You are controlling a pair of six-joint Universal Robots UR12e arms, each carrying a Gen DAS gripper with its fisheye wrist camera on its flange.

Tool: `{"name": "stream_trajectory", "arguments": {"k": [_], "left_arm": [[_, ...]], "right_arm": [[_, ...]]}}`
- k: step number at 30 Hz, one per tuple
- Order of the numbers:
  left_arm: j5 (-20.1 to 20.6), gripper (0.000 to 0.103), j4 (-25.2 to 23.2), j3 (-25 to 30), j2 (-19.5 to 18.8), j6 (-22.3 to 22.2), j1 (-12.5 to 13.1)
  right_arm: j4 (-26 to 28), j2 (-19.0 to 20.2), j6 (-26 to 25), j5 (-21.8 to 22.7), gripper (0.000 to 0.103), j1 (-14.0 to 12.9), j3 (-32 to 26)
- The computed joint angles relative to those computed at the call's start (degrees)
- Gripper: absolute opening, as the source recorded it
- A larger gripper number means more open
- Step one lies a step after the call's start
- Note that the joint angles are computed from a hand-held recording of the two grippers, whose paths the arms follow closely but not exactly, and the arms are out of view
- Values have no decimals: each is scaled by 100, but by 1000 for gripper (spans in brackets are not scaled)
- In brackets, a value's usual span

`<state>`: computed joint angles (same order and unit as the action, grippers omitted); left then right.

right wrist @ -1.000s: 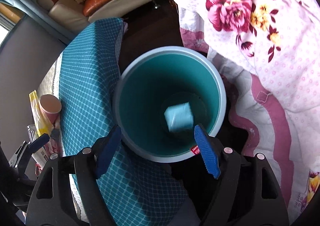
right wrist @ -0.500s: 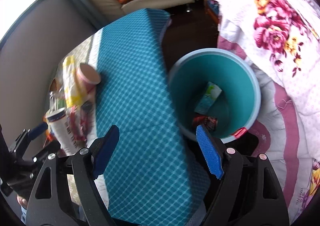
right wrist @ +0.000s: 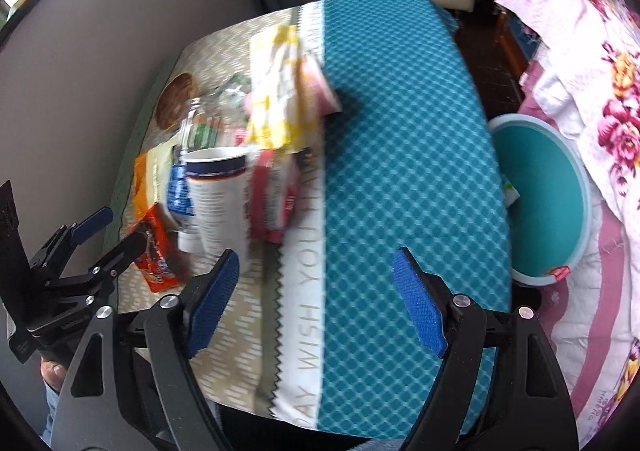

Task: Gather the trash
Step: 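Move both open tools back over the table toward the remaining trash, then grasp the plastic water bottle with the left tool while the right tool grasps the white paper cup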

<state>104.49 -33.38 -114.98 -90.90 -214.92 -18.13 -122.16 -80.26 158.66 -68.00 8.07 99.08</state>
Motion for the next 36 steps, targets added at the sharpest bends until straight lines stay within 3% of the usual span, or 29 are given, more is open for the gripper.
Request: {"name": "stream_trajectory", "arguments": {"k": [2,3,12,22,23,24,28,36], "left_arm": [[-31,92,39,-114,83,-63,69],[-51,92,67,-162,117,-80,106],[-211,92,328,-511,342,-293,381],[-273,92,289,-463,246,-186,426],[-273,92,276,-454,237,-176,424],[-267,92,254,-441,230,-181,413],[-262,92,236,-385,195,-201,395],[-181,92,193,-97,26,36,309]], "right_arm": [[135,48,-45,-13,59,135,-67],[162,73,-50,-30,58,191,-96],[40,323,79,-266,58,630,-303],[6,658,388,-247,58,777,-533],[-6,672,363,-236,50,779,-534],[48,682,305,-255,48,786,-549],[137,628,206,-158,47,733,-541],[203,408,194,128,47,383,-438]]}}
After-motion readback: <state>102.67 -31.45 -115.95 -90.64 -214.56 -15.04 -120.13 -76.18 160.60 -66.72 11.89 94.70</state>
